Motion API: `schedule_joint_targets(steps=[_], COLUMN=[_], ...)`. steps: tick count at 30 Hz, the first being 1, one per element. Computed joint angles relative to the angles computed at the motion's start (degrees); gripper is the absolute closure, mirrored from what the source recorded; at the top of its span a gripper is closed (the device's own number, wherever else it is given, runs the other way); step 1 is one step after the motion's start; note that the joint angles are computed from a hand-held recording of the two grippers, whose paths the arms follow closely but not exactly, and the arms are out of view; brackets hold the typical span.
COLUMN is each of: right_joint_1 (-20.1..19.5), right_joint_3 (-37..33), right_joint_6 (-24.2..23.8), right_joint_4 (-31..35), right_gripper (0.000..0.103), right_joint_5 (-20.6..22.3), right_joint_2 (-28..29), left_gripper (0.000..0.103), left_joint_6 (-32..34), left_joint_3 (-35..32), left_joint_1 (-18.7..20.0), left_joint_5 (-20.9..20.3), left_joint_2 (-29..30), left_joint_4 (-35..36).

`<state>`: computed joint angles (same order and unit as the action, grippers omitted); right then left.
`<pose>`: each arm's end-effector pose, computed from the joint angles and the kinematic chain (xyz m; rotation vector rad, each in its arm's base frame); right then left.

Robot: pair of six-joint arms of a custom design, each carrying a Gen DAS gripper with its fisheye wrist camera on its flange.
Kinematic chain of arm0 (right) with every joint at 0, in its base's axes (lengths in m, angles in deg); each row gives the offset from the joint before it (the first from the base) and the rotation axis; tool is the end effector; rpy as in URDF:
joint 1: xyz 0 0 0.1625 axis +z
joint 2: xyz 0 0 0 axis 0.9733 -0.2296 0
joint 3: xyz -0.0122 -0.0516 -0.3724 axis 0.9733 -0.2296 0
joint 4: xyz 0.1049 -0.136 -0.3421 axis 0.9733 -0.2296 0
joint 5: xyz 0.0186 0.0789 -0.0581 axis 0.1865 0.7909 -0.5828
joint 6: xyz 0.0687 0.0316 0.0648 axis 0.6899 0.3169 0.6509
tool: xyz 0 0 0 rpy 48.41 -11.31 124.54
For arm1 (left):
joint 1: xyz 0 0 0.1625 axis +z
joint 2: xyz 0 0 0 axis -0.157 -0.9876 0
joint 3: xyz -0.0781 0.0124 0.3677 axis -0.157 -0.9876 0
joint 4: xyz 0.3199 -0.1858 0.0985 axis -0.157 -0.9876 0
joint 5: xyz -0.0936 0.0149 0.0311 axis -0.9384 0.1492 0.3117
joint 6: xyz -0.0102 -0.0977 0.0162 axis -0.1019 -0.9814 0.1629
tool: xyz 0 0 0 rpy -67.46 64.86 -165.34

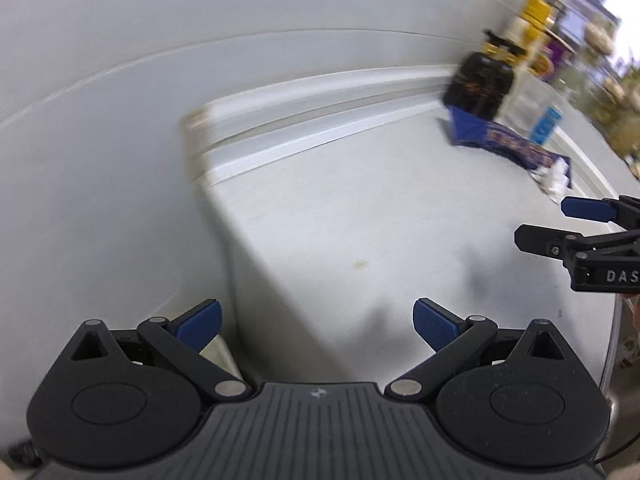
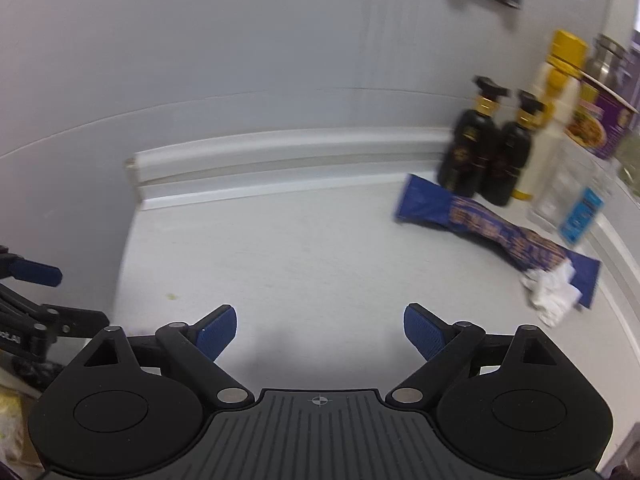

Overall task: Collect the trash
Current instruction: 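Move both tools back to the counter toward the blue wrapper and tissue, then grasp the blue noodle wrapper with the left gripper while the right grasps the white tissue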

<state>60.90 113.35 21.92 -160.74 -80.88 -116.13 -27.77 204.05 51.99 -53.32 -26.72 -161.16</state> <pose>0.4520 -0.3258 0.0029 0.8938 -2.2828 0.7582 -0.1210 -0.3935 0.3792 0.2855 2.4303 -0.7080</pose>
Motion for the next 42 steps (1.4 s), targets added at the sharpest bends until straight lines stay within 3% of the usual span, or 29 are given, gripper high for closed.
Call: schedule_joint_targets(steps=[9, 18, 27, 35, 42], right_joint_1=[-5.9, -11.7, -15.9, -17.9, -18.8], right_joint_3=[7.4, 9.3, 8.7, 8.3, 8.5], right_joint_6=[1.2, -2.8, -8.4, -11.4, -11.4], right_joint_4=[-7.8, -13.7, -17.7, -18.8, -19.3], right_gripper=[0.01, 0.01, 0.01, 0.01, 0.01], right_joint_5=[-3.0, -3.1, -1.6, 0.3, 0.7], right_joint_2=[-6.8, -8.8, -8.6, -8.4, -8.2], left_gripper=[0.001, 0.002, 0.009, 0.017, 0.036], left_joint_6=[21.3, 40.5, 52.7, 59.5, 63.3], left_joint_3=[-4.5, -13.3, -25.0, -31.3, -36.1], left_joint_1=[3.1, 5.2, 7.7, 8.1, 7.9], left_joint_5=[-4.5, -10.3, -16.1, -16.0, -15.0], left_joint_2=[14.7, 28.3, 40.5, 46.6, 50.7], left_joint_4=[-17.5, -28.1, -26.5, -23.7, -18.4])
